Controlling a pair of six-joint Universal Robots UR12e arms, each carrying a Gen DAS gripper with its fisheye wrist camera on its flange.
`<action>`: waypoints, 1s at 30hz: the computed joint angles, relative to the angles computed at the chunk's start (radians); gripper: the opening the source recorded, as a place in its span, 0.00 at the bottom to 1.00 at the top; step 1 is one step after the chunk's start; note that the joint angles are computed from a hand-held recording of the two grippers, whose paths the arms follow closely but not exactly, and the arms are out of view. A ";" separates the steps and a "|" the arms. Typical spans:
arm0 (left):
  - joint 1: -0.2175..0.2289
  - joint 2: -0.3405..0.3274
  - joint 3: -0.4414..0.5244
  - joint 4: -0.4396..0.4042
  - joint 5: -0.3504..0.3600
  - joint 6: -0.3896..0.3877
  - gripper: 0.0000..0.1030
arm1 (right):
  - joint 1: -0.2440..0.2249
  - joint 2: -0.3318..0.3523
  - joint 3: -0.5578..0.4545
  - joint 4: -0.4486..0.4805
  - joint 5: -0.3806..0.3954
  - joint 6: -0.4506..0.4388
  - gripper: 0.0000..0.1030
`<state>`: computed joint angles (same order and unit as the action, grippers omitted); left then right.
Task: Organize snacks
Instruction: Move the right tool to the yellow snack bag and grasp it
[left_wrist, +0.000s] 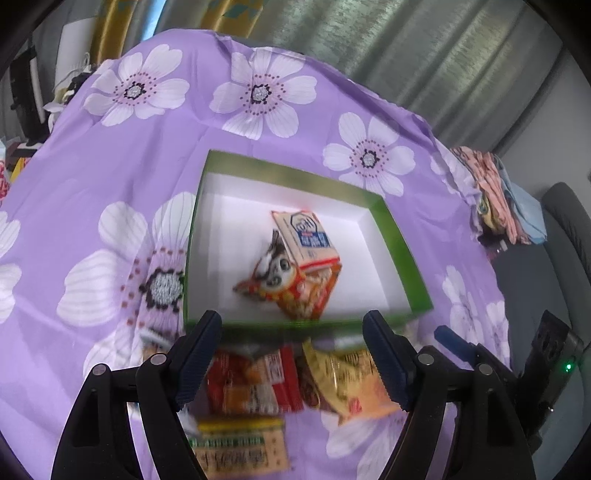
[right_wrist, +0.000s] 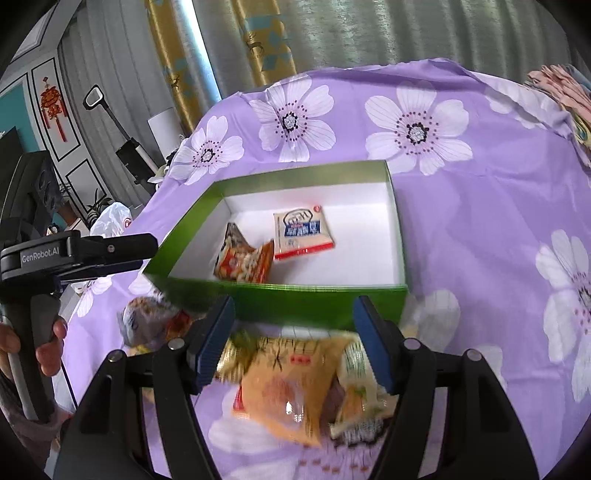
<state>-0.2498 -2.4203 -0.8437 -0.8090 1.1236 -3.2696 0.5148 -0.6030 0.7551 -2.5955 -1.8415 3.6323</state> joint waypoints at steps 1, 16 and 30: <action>0.001 0.010 -0.016 0.001 -0.003 0.005 0.78 | 0.002 -0.005 0.010 -0.004 0.000 0.001 0.65; 0.021 0.104 -0.195 0.000 -0.122 0.007 0.95 | 0.033 -0.062 0.124 -0.031 0.050 -0.036 0.66; 0.014 0.104 -0.212 -0.046 -0.213 0.140 0.96 | 0.048 -0.051 0.113 -0.019 0.056 -0.125 0.67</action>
